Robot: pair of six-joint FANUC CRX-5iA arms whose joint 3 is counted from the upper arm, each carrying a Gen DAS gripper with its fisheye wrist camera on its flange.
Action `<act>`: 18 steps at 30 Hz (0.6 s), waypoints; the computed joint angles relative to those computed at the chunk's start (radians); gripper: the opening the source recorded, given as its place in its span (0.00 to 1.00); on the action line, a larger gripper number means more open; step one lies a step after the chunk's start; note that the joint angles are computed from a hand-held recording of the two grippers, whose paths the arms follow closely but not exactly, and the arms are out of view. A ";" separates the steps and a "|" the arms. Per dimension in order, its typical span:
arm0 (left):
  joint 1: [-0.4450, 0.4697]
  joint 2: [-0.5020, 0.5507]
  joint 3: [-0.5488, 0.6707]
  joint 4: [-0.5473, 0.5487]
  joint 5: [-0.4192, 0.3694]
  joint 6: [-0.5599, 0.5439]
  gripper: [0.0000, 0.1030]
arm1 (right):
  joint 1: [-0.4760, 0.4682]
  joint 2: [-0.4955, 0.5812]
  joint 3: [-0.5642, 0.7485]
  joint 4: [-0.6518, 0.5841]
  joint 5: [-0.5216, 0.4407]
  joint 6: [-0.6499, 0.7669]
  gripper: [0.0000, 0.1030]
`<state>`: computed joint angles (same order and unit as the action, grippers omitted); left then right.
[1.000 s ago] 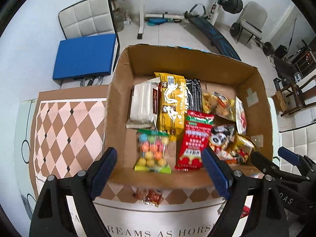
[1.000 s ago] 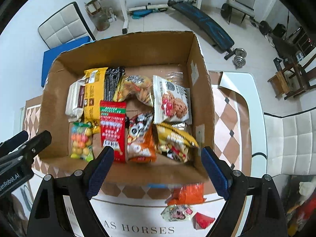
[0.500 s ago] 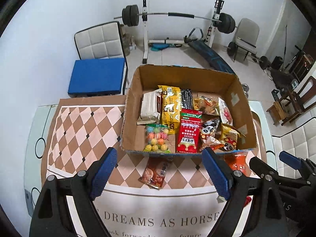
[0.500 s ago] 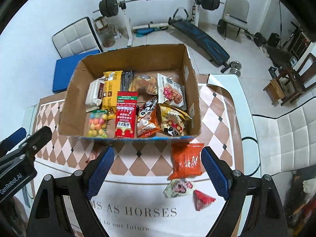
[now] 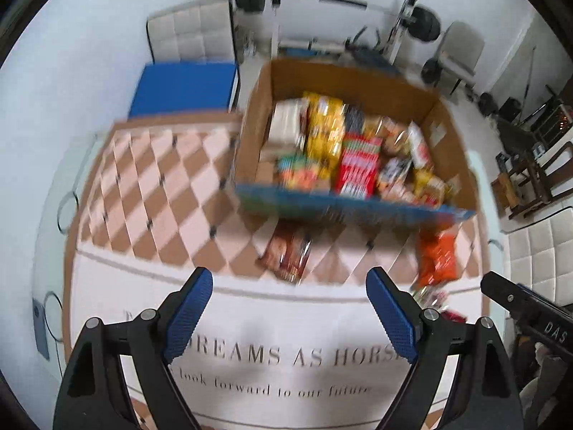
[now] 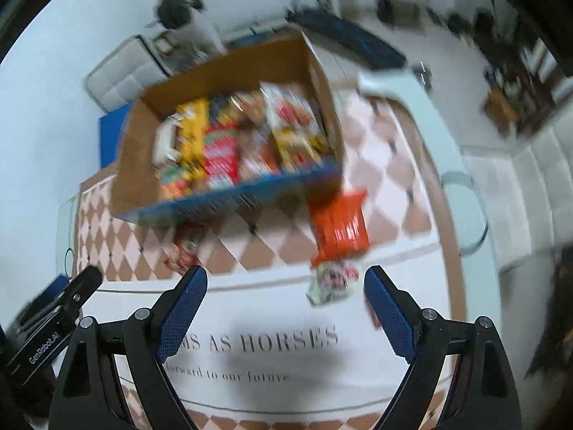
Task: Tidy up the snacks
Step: 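Move the left tool to the red biscuit packet while the right tool reaches the white candy packet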
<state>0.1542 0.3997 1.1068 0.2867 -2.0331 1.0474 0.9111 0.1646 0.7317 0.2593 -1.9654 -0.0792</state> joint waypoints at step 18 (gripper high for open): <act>-0.087 0.008 -0.259 -0.200 0.081 -0.033 0.85 | -0.100 -0.318 -0.666 -0.270 0.488 -0.378 0.85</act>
<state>0.0676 0.4077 0.8478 0.0871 -1.9523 1.0148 0.8108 -0.1534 0.0653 -0.0105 -1.4769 -0.4572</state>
